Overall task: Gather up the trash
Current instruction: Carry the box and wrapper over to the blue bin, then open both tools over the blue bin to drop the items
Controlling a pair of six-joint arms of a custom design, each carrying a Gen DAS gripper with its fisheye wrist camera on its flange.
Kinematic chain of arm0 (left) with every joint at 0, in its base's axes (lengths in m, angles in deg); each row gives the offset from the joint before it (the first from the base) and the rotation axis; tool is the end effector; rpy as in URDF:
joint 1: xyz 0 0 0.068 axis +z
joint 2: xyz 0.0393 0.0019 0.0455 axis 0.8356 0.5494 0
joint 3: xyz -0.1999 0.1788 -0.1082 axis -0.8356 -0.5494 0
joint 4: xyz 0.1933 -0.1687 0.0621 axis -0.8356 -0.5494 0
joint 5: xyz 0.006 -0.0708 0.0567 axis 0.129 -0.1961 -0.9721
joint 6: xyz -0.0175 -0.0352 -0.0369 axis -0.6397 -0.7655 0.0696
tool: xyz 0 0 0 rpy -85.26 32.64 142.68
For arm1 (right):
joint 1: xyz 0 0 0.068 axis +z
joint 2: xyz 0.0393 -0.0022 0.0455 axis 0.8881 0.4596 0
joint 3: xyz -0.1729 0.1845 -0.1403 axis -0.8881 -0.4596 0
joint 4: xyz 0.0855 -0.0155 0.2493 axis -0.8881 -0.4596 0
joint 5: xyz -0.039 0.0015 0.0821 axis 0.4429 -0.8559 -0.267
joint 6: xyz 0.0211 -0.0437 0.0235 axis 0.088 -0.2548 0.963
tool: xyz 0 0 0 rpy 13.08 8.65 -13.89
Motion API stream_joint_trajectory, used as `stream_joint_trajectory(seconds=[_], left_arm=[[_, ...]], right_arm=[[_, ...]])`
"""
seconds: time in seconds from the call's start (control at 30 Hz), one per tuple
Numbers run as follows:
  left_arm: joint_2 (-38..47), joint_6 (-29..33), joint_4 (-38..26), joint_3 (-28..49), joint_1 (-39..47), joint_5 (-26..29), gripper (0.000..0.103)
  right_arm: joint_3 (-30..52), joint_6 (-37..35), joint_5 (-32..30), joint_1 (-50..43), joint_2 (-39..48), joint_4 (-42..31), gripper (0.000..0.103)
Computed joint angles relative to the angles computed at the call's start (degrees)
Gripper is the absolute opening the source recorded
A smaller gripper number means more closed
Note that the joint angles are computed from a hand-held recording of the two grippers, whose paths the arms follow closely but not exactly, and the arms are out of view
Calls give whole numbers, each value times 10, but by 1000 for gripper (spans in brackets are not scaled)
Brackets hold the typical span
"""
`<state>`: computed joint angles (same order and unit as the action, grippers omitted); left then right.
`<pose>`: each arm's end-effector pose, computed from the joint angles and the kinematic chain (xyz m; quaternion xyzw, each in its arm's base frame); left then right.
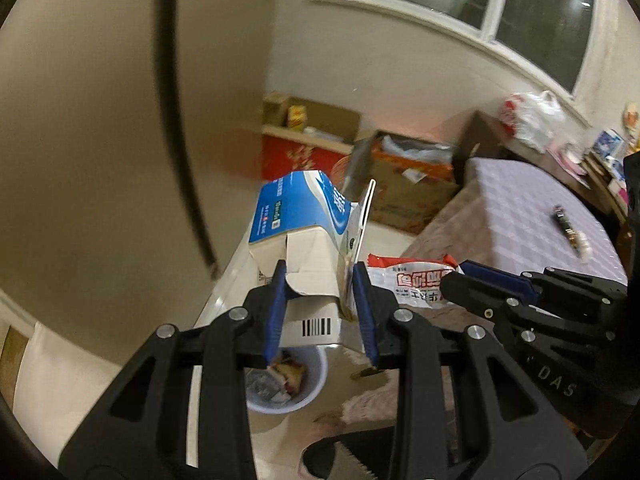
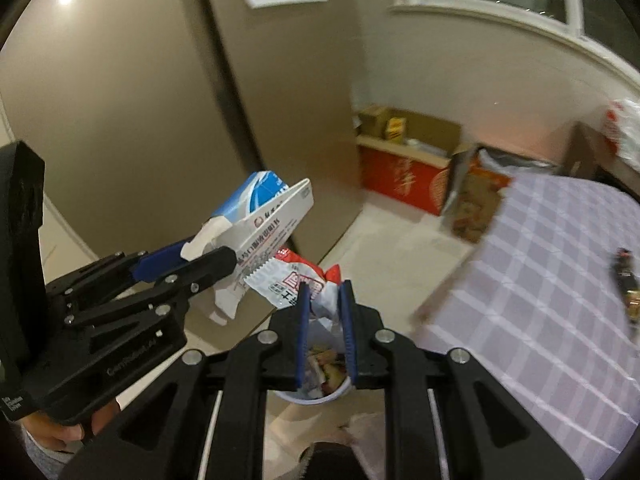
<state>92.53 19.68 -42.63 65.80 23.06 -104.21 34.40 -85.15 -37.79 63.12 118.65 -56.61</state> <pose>0.2024 -0.1122 0.2352 -0.2145 0.8981 0.0024 0.3838 0.3080 0.0233 0.2722 -0.3594 0.8622 0.2224 0.2792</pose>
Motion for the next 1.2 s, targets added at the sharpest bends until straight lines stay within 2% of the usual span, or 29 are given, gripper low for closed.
stream_joint_trajectory(seconds=[0.33,0.4,0.47,0.73,1.2], left_arm=[[-22,33,40,-97,106,57,32],[-22,41,45,-107,117,67,32],[-23,49,54,-115,127,76,33],[2,69,83,-118,140,97,33],[32,75,85,-99,134,106,34]], right_arm=[[-79,92,61,126,41,139,18],[-85,103,65,145,60,157,23],[-96,111,74,150,66,171,38],[-103,95,61,136,63,168,40],[-100,84,43,94,34,150,44]])
